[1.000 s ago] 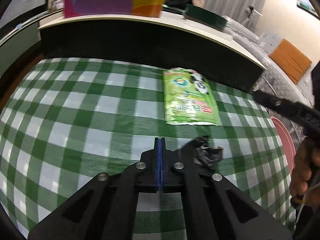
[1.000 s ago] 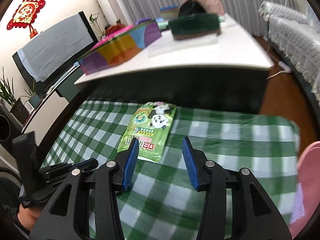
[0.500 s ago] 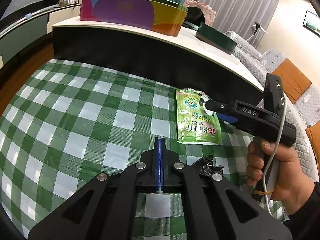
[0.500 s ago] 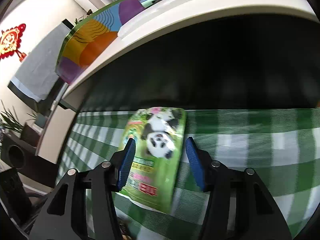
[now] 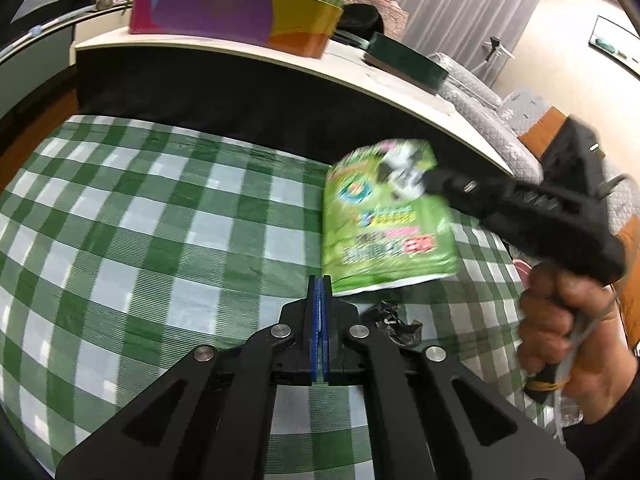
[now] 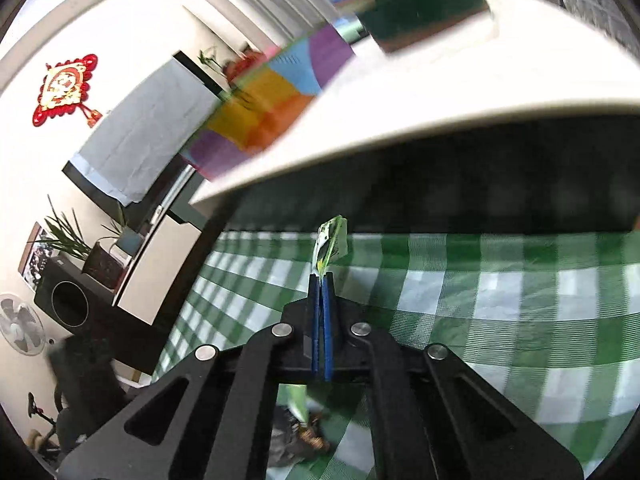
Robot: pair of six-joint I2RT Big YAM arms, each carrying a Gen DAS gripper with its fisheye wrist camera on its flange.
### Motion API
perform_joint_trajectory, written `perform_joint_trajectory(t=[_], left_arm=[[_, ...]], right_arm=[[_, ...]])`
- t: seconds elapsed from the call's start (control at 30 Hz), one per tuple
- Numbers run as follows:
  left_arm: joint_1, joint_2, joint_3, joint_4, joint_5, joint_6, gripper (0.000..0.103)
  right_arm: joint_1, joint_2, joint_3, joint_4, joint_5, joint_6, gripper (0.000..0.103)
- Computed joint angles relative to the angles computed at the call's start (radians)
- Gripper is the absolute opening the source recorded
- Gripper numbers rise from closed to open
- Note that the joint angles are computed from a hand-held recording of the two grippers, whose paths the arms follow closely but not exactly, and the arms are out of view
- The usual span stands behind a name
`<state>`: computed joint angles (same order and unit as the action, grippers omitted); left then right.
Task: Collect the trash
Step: 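Lift the black bag and green panda bag and carry them over the pink bucket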
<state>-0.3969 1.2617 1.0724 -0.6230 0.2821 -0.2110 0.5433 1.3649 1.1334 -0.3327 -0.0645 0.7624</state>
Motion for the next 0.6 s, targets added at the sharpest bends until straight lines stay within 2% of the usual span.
perform_joint_trajectory(t=[0.07,0.13,0.3,0.47,0.6], left_arm=[[-0.008,0.004,-0.001,0.002,0.005,0.008,0.015],[-0.018,0.008,-0.003,0.009,0.008,0.021,0.036],[-0.032,0.023,0.001,0.017,0.026,0.04,0.043],[-0.053,0.056,0.018,-0.024,0.029,0.07,0.043],[-0.068,0.053,0.018,-0.064,0.016,0.091,0.043]], right_arm=[[0.0,-0.043,-0.006,-0.029,0.015,-0.023,0.001],[0.006,-0.083,-0.003,-0.072,0.044,-0.051,0.001],[0.016,-0.198,-0.004,-0.219,0.112,-0.104,0.001],[0.036,-0.281,-0.008,-0.368,0.163,-0.12,0.001],[0.061,-0.349,-0.024,-0.472,0.204,-0.095,0.001]])
